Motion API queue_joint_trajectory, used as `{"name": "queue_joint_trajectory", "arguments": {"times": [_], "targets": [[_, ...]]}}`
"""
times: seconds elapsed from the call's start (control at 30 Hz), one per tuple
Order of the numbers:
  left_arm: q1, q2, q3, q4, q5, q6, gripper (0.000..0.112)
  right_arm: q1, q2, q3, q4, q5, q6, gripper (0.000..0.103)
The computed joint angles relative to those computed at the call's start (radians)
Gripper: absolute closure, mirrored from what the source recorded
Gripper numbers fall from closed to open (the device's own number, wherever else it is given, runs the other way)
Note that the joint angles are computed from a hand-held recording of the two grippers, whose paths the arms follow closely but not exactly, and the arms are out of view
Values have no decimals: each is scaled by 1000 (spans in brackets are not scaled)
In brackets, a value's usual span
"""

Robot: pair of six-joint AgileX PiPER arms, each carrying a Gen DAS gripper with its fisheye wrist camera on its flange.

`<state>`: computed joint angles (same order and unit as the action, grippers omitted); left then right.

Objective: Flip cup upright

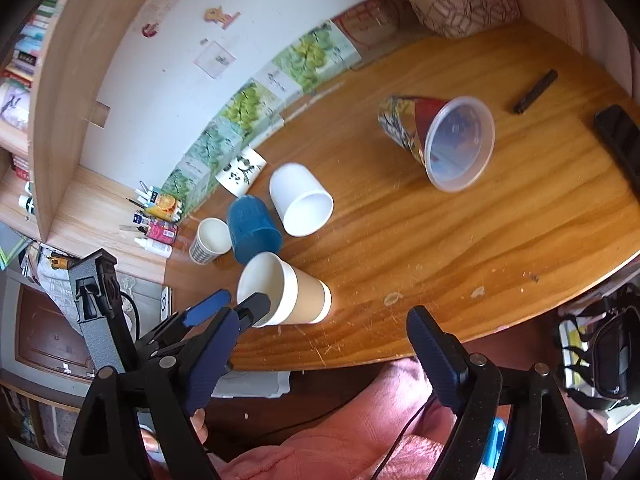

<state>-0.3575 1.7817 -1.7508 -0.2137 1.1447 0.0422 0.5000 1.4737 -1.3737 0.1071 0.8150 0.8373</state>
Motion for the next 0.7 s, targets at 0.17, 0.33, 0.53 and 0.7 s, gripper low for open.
{"name": "queue_joint_trajectory", "arguments": {"times": [0.17, 0.33, 0.53, 0.7], "targets": [[5, -87, 50, 31, -29, -71, 29, 93, -28, -42, -210, 23, 107, 15], [5, -163, 75, 65, -39, -108, 28, 193, -59, -54, -416, 42, 258, 2], [-14, -213, 45, 109, 1, -165, 28, 282, -65, -108, -555, 124, 337, 1], [2, -239, 21, 73, 20, -158, 21, 363, -81, -154, -630, 223, 330, 1]]}}
